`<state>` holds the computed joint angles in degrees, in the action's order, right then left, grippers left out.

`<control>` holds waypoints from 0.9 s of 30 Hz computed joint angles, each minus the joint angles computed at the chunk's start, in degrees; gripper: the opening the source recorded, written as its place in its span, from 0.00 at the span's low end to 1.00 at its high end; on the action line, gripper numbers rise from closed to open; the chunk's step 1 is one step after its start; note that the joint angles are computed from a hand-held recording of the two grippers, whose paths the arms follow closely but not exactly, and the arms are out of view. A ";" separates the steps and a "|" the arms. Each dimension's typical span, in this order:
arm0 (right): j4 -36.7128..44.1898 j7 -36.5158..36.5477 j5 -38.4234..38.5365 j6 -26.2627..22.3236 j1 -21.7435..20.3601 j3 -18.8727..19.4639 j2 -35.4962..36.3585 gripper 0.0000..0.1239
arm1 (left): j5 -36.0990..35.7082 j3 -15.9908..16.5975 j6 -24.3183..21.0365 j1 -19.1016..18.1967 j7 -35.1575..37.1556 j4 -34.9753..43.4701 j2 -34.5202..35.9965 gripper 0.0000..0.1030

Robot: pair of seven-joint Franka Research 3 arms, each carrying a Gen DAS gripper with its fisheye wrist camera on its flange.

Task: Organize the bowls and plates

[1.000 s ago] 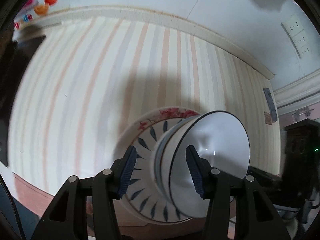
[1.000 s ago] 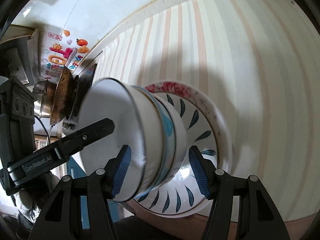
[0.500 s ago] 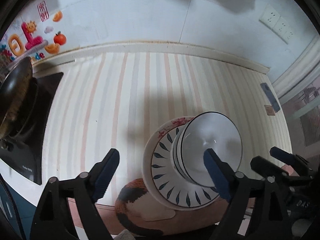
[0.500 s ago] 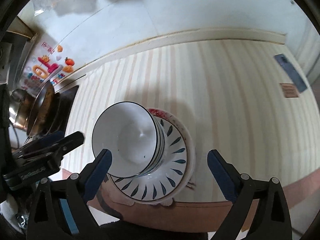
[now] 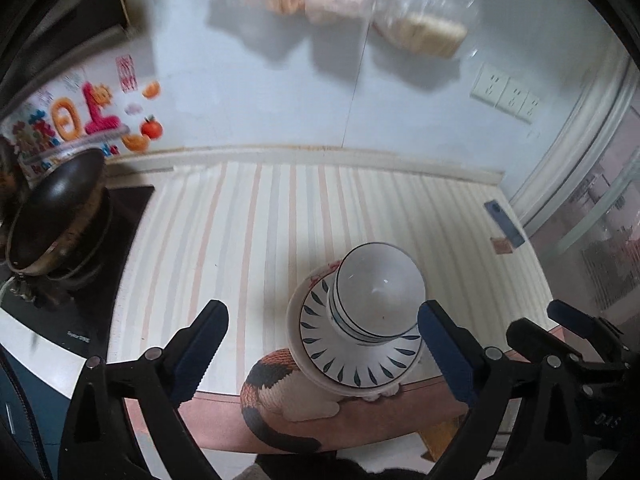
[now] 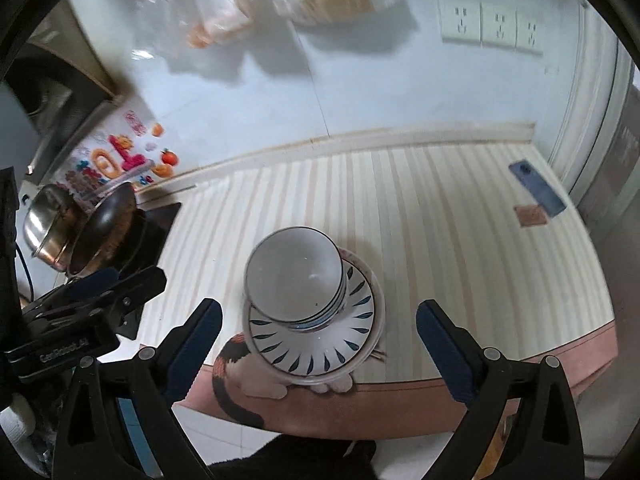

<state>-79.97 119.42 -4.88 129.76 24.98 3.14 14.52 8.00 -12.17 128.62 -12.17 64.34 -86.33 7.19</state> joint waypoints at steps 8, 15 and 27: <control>-10.78 2.93 -4.84 2.31 0.98 2.77 -12.80 0.81 | 6.50 -0.93 0.33 -1.06 -7.71 -9.10 -11.79 0.99; -18.24 5.70 -6.64 3.22 -0.57 6.61 -22.15 0.81 | 10.92 -2.68 -1.42 -1.03 -13.62 -15.28 -21.06 0.99; -22.13 12.11 -14.39 -0.37 -3.76 13.53 -30.11 0.82 | 14.29 -4.35 -3.85 -0.77 -16.37 -21.97 -31.09 0.99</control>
<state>-102.10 131.53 -19.27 129.39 21.22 16.67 -15.59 22.29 -16.52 124.77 -12.94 47.97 -108.30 -23.90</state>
